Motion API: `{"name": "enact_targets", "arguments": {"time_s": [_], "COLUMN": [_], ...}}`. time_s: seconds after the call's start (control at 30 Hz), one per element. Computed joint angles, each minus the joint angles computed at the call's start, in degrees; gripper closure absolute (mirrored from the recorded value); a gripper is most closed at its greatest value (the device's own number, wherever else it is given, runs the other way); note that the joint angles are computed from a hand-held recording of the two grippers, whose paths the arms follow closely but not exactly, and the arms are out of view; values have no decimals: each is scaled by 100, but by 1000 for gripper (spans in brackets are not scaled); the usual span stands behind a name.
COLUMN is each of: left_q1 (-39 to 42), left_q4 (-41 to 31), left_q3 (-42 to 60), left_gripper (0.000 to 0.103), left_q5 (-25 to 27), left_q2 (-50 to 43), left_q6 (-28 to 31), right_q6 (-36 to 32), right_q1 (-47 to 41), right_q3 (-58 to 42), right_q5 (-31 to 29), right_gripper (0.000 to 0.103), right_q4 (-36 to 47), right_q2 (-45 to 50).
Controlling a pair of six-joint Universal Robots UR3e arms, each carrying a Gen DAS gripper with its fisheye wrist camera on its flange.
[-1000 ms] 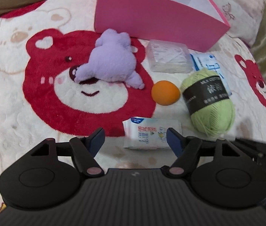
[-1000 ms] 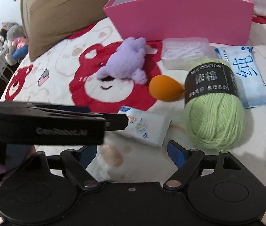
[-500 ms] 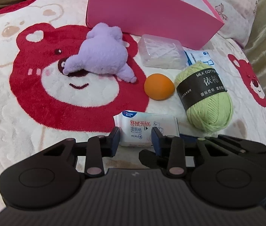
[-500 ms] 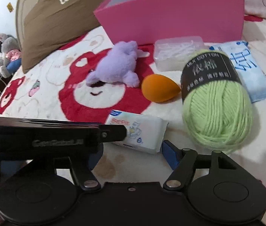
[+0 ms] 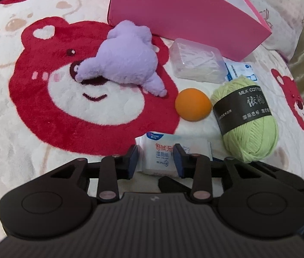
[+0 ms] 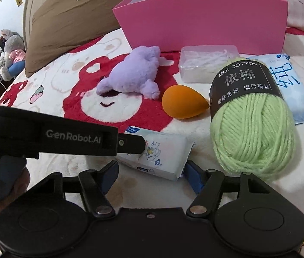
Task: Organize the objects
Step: 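Close the left tool on the white wet-wipe pack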
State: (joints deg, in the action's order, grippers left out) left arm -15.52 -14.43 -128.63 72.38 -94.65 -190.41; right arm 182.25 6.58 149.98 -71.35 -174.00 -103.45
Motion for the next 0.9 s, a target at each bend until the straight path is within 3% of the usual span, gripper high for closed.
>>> {"name": "enact_targets", "arguments": {"time_s": [0.27,0.6,0.77,0.9], "left_q1": [-236,-605,-738,-730], "left_q4": [-185,-1228,-1516,-1833], "left_q3": [71,660,808,961], "left_gripper": [69,69,68,68], "left_q5": [204,602,574,533], "left_q2": [259,597,788,967], "left_q6": [245,440,490,597], "right_q6": [-117,-355,-375,-494], "right_q1": [469,-201,425,421], "right_q3": [-121,-64,-380,-353], "right_q5": [-631,96,-673,-735], "right_gripper": [42,43,39,39], "right_q4": [-153,1058,1237,1408], "right_q2": [115,-952,-1085,-1426]}}
